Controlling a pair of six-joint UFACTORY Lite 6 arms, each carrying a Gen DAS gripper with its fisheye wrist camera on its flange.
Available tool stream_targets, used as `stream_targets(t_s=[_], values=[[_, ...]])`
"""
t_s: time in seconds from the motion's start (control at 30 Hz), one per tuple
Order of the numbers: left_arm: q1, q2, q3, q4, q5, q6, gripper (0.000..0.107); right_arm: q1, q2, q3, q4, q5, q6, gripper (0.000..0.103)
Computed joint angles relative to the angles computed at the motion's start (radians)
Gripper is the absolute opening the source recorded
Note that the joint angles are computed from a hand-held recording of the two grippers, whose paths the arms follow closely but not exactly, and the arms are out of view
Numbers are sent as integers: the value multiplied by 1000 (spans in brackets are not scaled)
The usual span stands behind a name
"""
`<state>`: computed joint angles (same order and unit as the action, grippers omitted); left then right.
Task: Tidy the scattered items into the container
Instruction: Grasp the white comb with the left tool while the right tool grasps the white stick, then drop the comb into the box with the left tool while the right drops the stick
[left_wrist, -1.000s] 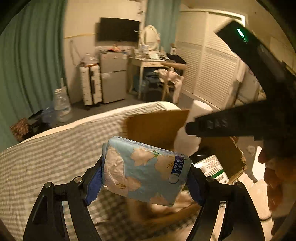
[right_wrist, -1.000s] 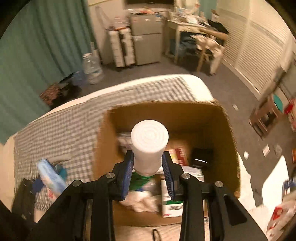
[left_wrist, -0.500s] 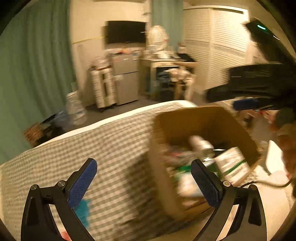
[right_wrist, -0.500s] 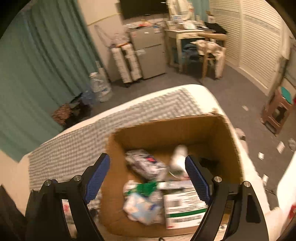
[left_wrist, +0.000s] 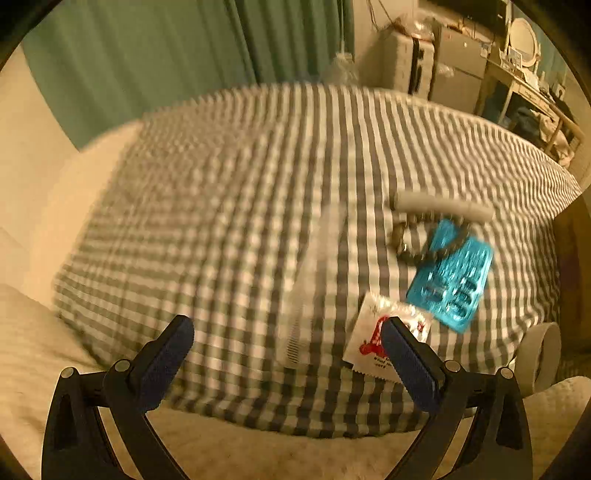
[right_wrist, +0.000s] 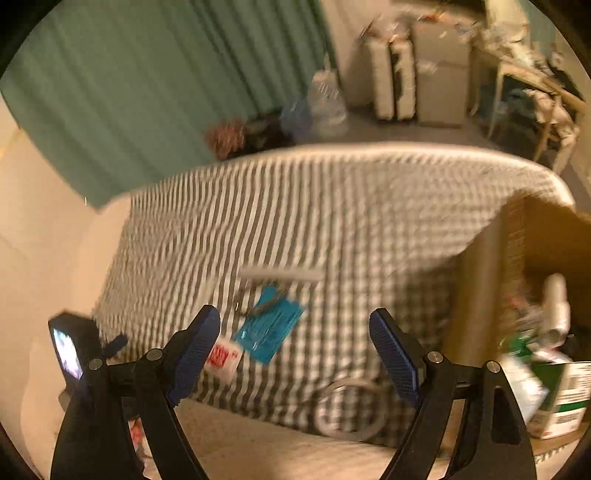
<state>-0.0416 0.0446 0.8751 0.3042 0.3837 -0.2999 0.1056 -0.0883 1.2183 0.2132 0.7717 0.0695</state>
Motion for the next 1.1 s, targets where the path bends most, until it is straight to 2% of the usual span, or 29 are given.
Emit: stream_targets(t_s=[0.03,0.1,0.13,0.23,0.33,0.47,0.53,0.57,0.6,0.63,0.67,0.73,0.8,0.83,0.9,0.93,1.0,1.03,1.1], values=[[9,46,8,-33,-21,36,101,43,35,-1,-48,-14,36,83],[1,70,-9,-14,-43,9,76,103,73,-5,-144,-35,97,83],[5,91,0,-2,-55,-6,72,125,95,7,-193,-35,127,83],[26,186,111,-101,-25,108,72,137,166,41,-229,-77,140,83],[15,294,211,-64,-15,95,72,139,247,80,-228,-147,132,83],[34,452,363,-214,49,256,72,221,404,192,-437,-175,225,83],[51,469,383,-281,43,315,72,259,494,256,-545,-196,278,83],[58,463,375,-307,30,342,70,269,534,286,-569,-205,281,83],[68,451,357,-371,15,410,58,279,582,323,-594,-208,287,83],[77,432,335,-447,-1,492,38,290,634,359,-651,-206,332,83],[80,415,315,-483,-15,532,29,292,664,377,-670,-204,358,83],[82,392,288,-559,-28,624,26,266,707,397,-582,-235,313,83],[75,385,275,-559,-41,633,26,235,729,395,-466,-257,220,81],[75,376,265,-558,-53,629,26,224,738,396,-471,-252,212,81],[83,341,234,-618,-73,675,26,212,742,385,-546,-250,262,66],[92,330,228,-659,-74,709,26,199,755,390,-533,-239,252,51],[128,319,230,-770,-53,813,26,168,734,361,-437,-269,185,45],[144,324,237,-802,-43,843,26,162,722,353,-438,-271,193,31],[172,347,264,-843,-23,893,26,142,687,328,-339,-278,117,15]])
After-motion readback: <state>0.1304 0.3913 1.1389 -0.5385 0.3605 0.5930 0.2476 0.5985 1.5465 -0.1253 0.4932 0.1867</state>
